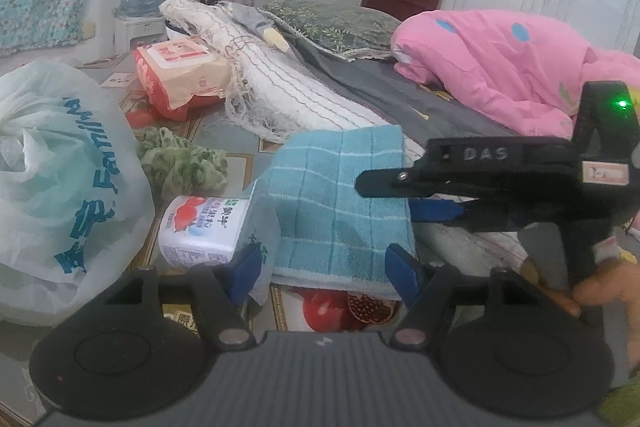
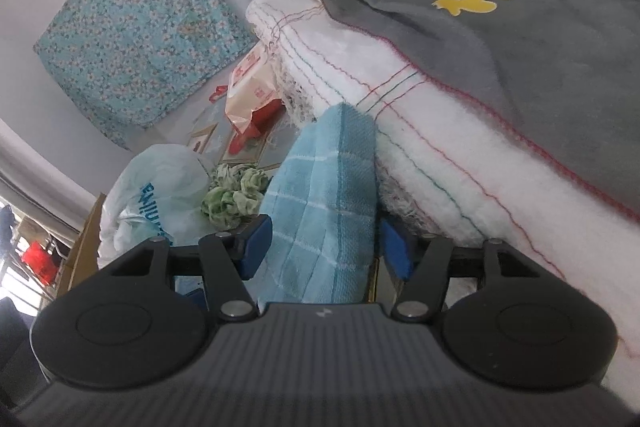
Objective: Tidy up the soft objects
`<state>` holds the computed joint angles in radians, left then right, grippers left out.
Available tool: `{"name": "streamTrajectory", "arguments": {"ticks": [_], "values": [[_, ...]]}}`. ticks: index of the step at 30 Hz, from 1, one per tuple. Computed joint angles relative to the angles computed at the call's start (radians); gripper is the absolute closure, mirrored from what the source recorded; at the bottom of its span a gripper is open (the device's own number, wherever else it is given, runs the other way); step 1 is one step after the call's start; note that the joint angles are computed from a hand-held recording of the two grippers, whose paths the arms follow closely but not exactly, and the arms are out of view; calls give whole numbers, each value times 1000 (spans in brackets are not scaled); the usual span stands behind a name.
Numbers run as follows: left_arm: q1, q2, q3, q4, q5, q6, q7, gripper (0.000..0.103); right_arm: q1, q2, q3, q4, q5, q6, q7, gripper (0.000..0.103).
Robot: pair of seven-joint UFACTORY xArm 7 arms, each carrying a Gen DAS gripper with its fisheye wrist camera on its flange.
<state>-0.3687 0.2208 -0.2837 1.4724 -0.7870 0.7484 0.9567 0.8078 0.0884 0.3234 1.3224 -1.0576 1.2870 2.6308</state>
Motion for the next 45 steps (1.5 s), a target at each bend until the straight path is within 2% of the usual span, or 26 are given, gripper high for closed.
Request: {"name": "streamTrajectory", "arguments": {"ticks": [2,4,5,9,16,23,35,42,45], "values": [[0,0,-1,-1,-3,0,2,32,-2,14,-4,13,1,-2,-16,57],[0,-2,0,-3,-2,-1,1,32,3,27,-8,24,-7,2,-21,70],[0,-2,0,-3,-1,0,0,32,6,29,-11,24,-14,2,-14,80],[0,-5,4,-5,4,4,-21,32,22,3,-11,-27,-106,-18,94,92],[11,-24,9,-12,-18,31,-33,31,6,-60,27,-124,-262,-39,279,95],[14,-48,19,-28,-40,42,-26,29,-4,-80,61,-146,-334,-19,342,96],[8,-67,30,-51,-35,32,-44,29,19,-102,103,-142,-355,103,321,99],[5,-87,31,-72,-38,34,-18,29,23,-101,104,-139,-301,97,320,95],[4,-108,32,-93,-52,49,33,28,33,-88,109,-110,-256,126,270,92]]}}
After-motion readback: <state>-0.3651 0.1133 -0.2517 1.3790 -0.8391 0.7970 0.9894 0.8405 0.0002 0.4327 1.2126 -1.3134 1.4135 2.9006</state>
